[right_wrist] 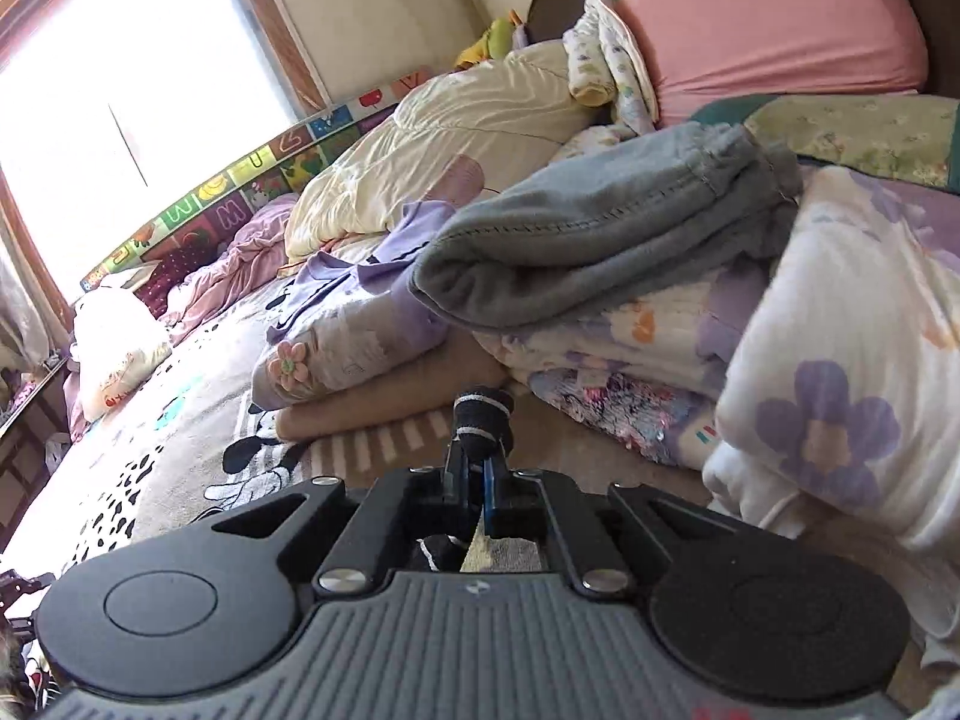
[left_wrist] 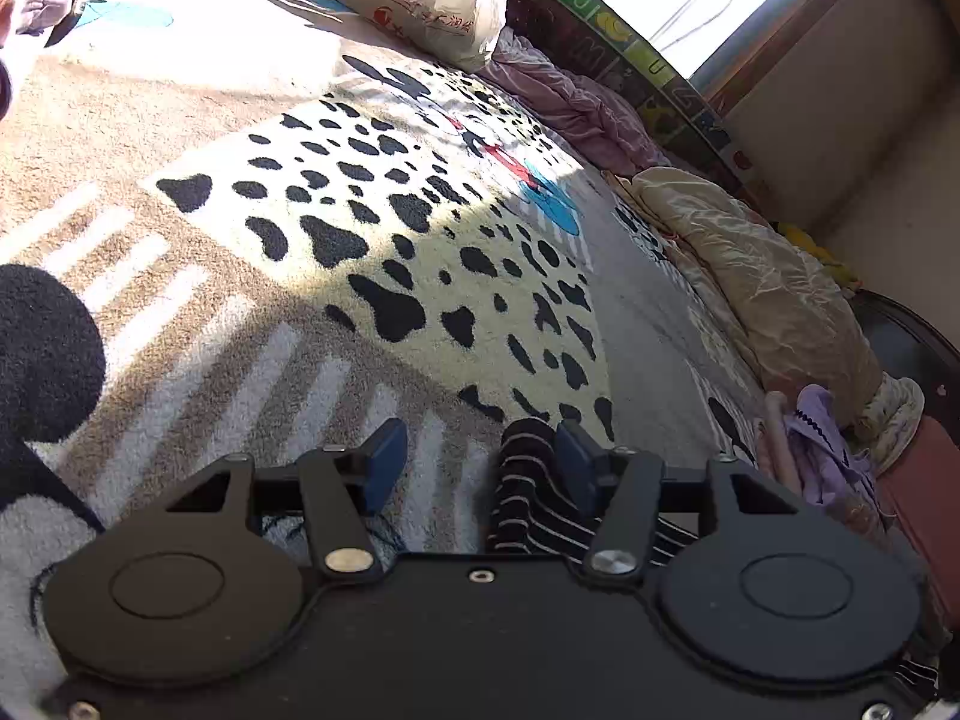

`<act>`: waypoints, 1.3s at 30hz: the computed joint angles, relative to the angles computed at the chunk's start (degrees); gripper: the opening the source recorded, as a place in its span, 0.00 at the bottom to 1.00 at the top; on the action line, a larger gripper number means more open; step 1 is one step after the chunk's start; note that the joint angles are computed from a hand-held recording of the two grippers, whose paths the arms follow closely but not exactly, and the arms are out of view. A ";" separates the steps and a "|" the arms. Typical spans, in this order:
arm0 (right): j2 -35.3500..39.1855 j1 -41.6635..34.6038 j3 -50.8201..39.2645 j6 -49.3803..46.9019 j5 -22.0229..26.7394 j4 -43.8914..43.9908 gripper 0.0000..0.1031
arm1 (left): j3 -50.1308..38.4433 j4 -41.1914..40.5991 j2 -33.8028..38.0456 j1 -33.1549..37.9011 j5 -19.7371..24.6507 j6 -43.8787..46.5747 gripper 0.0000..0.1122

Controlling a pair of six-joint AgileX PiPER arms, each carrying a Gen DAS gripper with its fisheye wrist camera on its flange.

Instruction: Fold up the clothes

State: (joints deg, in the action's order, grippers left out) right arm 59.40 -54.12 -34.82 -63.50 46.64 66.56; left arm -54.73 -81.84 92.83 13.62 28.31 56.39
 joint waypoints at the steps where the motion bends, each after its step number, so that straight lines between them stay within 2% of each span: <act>1: 1.19 2.00 -1.42 1.30 -1.43 -3.11 0.06 | -0.04 -0.02 0.10 -0.01 0.06 0.00 0.48; 3: 5.47 7.82 -3.25 8.49 -7.70 -13.64 0.08 | 0.04 -0.23 0.02 0.19 0.43 0.23 0.48; 4: 7.31 9.83 -3.70 13.36 -9.85 -19.36 0.18 | 0.15 -0.51 -0.09 0.35 0.67 0.51 0.48; 6: 7.00 12.67 -3.79 21.69 -12.11 -27.61 0.24 | 0.20 -0.93 -0.14 0.51 0.61 0.68 0.49; 7: 5.02 13.28 -3.02 22.63 -13.19 -28.39 0.38 | 0.15 -0.95 -0.06 0.53 0.46 0.52 0.49; 9: 1.29 15.92 -0.92 26.82 -17.66 -32.11 0.54 | 0.01 -0.42 0.14 0.38 0.33 0.10 0.49; 11: -1.83 17.23 0.51 24.79 -18.26 -30.95 0.53 | -0.09 0.21 0.20 0.11 0.23 -0.24 0.49; 13: -3.84 16.54 1.77 15.48 -14.89 -23.41 0.50 | -0.19 0.34 0.26 -0.08 0.16 -0.20 0.49; 15: -5.00 15.21 2.67 6.39 -6.75 -15.69 0.48 | -0.20 0.35 0.35 -0.19 0.04 -0.19 0.49; 17: -7.45 17.73 3.70 6.13 0.32 -14.39 0.48 | -0.24 0.59 0.49 -0.25 0.01 -0.46 0.49; 19: -9.65 28.04 4.17 14.53 0.26 -21.89 0.45 | -0.31 0.75 0.55 -0.20 0.18 -0.65 0.49; 22: -6.82 44.34 7.41 29.75 -9.81 -39.08 0.50 | -0.12 0.35 0.34 0.38 1.17 -0.44 0.50; 28: -15.29 63.45 6.40 60.71 -14.98 -60.15 0.50 | -0.47 0.12 0.80 0.61 1.53 -1.04 0.51; 29: -15.24 66.88 6.27 64.95 -15.88 -63.81 0.50 | -0.45 0.24 0.71 0.55 1.57 -1.06 0.51; 31: -10.50 73.17 6.04 74.52 -17.84 -71.88 0.52 | -0.42 0.27 0.54 0.59 1.79 -0.99 0.51; 33: -4.24 78.89 4.45 85.98 -15.28 -80.93 0.55 | -0.35 -0.15 0.42 0.92 2.30 -0.59 0.51; 34: -4.30 80.83 3.97 90.74 -15.57 -84.34 0.55 | -0.38 -0.37 0.46 1.09 2.37 -0.50 0.51; 35: -4.72 81.88 3.60 93.21 -15.90 -85.99 0.54 | -0.49 -0.45 0.68 1.18 2.26 -0.66 0.51; 36: -5.78 83.21 3.62 96.02 -16.96 -88.12 0.47 | -0.60 -0.43 0.90 1.19 2.14 -0.85 0.51; 38: -5.31 86.19 2.40 99.25 -16.88 -91.83 0.47 | -0.77 -0.35 1.22 1.13 1.95 -1.09 0.51; 39: -3.78 85.99 1.85 98.00 -17.24 -90.82 0.47 | -0.77 -0.24 1.17 1.02 1.83 -1.12 0.51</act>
State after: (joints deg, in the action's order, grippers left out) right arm 55.62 31.87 -32.97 34.50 29.39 -24.26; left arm -55.49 -82.08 94.01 14.64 30.14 55.27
